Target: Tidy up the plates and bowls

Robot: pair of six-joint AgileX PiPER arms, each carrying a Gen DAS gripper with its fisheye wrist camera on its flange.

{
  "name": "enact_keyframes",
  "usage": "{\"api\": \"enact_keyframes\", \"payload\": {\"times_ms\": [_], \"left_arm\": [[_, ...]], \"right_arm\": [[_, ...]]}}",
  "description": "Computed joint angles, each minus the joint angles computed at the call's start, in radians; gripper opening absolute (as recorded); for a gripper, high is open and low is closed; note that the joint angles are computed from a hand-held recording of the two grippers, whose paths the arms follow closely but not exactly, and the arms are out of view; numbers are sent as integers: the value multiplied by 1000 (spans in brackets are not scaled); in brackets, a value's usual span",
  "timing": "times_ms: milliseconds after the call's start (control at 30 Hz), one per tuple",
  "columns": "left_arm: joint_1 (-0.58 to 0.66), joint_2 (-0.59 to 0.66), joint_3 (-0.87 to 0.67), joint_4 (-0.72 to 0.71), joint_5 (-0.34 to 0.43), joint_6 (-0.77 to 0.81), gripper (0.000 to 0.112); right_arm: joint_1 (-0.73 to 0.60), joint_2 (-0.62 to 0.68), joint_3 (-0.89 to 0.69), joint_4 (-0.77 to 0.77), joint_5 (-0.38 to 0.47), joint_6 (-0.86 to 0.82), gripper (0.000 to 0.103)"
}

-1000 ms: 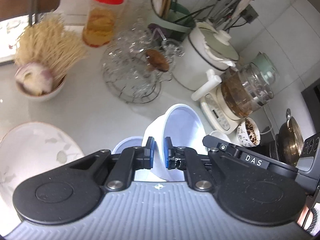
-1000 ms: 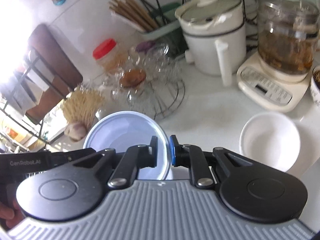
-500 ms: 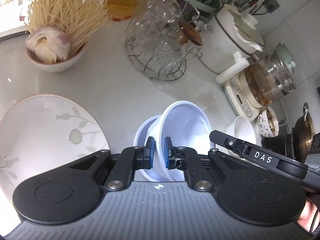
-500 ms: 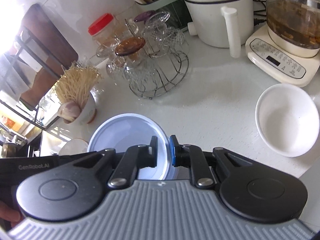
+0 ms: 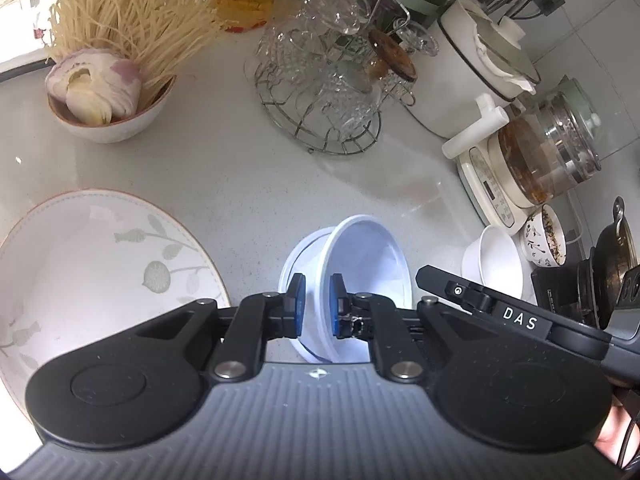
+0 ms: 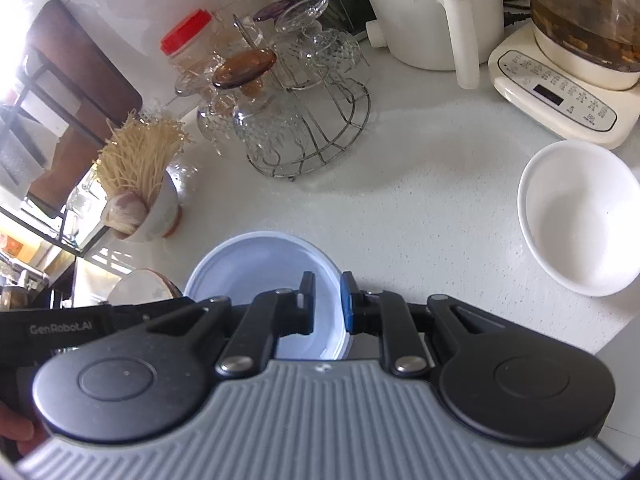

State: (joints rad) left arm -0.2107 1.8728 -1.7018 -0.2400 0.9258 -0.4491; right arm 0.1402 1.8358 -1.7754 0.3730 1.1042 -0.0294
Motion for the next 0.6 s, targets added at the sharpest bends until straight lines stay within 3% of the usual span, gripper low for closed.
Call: {"api": "enact_keyframes", "payload": {"times_ms": [67,600], "left_arm": [[-1,-10,4,9,-6,-4,26],[-46,-83,-51,117,-38,45,26]], "right_arm": [[6,-12,5,-15,-14,8,17],[43,-179,81,-138,-170,67,17]]}}
